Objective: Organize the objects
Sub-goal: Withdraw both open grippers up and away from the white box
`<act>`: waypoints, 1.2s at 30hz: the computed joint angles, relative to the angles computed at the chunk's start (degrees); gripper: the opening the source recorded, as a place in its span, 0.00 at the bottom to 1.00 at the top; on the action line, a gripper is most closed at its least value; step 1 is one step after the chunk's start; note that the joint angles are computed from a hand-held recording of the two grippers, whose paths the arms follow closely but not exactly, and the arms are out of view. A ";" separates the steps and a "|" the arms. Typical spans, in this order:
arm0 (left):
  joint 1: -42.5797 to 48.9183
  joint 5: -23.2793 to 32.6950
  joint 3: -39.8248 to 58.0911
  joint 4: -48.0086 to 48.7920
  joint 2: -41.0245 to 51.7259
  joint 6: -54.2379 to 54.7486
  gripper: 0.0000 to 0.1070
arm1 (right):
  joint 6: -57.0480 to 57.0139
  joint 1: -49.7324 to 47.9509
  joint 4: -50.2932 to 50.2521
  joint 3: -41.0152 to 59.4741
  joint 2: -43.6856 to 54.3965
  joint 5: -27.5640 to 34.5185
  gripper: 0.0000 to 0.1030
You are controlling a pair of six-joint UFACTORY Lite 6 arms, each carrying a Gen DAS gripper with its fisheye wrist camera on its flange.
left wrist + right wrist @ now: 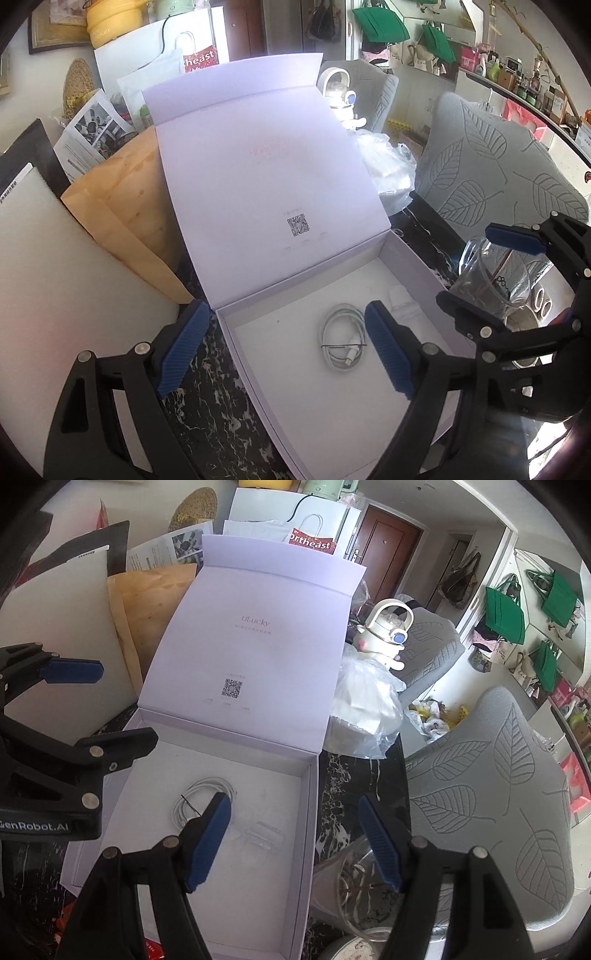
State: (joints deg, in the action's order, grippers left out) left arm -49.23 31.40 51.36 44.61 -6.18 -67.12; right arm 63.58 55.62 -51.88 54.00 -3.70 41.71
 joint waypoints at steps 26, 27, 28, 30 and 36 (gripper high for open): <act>-23.70 26.70 -3.38 3.20 -21.48 -10.73 0.81 | 11.48 26.36 0.94 0.59 -13.83 29.34 0.72; -25.04 27.84 -3.42 3.50 -21.83 -11.47 0.81 | 12.27 27.60 1.01 0.62 -14.09 30.48 0.72; -26.66 29.27 -3.44 3.83 -22.24 -12.42 0.81 | 13.07 28.97 1.12 0.66 -14.32 31.70 0.72; -29.25 31.59 -3.38 4.17 -22.90 -13.75 0.81 | 14.47 31.29 1.30 0.81 -14.47 33.68 0.72; -36.81 37.60 -4.12 4.73 -24.61 -18.05 0.82 | 19.58 38.54 1.87 1.16 -14.11 38.93 0.72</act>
